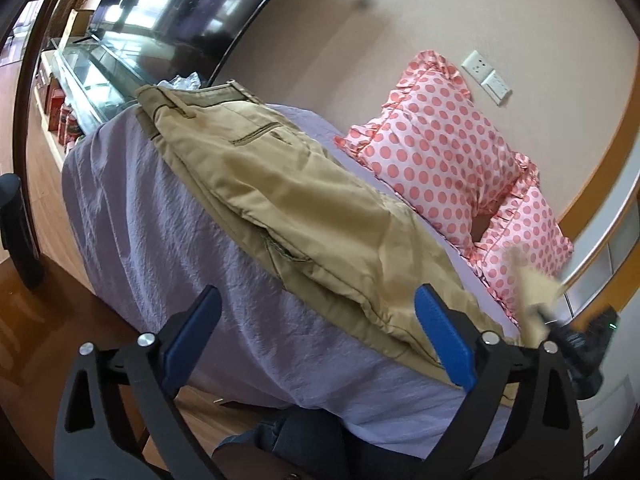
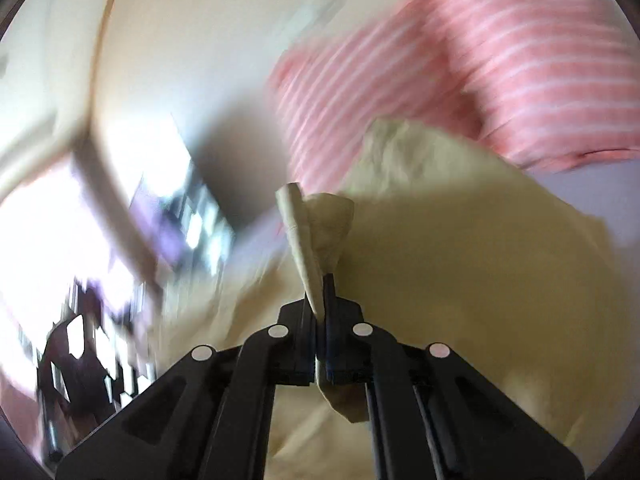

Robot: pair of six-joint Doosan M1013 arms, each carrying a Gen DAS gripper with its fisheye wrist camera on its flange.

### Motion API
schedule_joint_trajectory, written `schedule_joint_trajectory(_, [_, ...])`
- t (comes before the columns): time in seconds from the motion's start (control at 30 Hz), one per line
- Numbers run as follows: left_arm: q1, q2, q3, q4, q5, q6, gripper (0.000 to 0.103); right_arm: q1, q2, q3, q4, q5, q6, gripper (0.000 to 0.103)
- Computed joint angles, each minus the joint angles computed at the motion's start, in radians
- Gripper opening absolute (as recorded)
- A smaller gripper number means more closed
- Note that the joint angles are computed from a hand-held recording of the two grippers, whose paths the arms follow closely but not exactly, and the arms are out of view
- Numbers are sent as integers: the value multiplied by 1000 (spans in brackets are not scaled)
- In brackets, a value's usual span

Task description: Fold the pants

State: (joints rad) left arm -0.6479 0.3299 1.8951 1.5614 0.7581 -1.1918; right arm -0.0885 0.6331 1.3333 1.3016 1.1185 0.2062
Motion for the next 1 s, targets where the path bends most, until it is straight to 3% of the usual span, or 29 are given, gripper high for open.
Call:
schedule_joint_trajectory(0.07, [0, 0, 4, 19, -8, -5, 101, 50, -6, 10, -185, 12, -21, 9])
schedule_joint_trajectory(0.13, [2, 2, 7, 39, -17, -10, 101, 63, -25, 47, -227, -7, -72, 33])
schedule_joint_trajectory(0.17, [4, 3, 8, 57, -24, -20, 101, 58, -35, 67, -200, -7, -108, 61])
schedule_joint_trajectory(0.2, [8, 6, 7, 83, -37, -32, 101, 53, -39, 75, -179, -7, -122, 81])
schedule_joint_trajectory(0.37, [31, 30, -28, 50, -86, 31, 101, 18, -36, 75, -78, 18, -118, 82])
schedule_joint_trajectory(0.63, [74, 41, -51, 59, -121, -14, 101, 22, -13, 51, -125, 16, -12, 84])
schedule_joint_trajectory(0.77, [107, 41, -65, -17, -169, 44, 101, 23, -10, 50, -125, 20, -6, 84])
schedule_joint_trajectory(1.0, [108, 8, -43, -16, -45, -10, 97, 22, -2, 42, -124, 25, 11, 86])
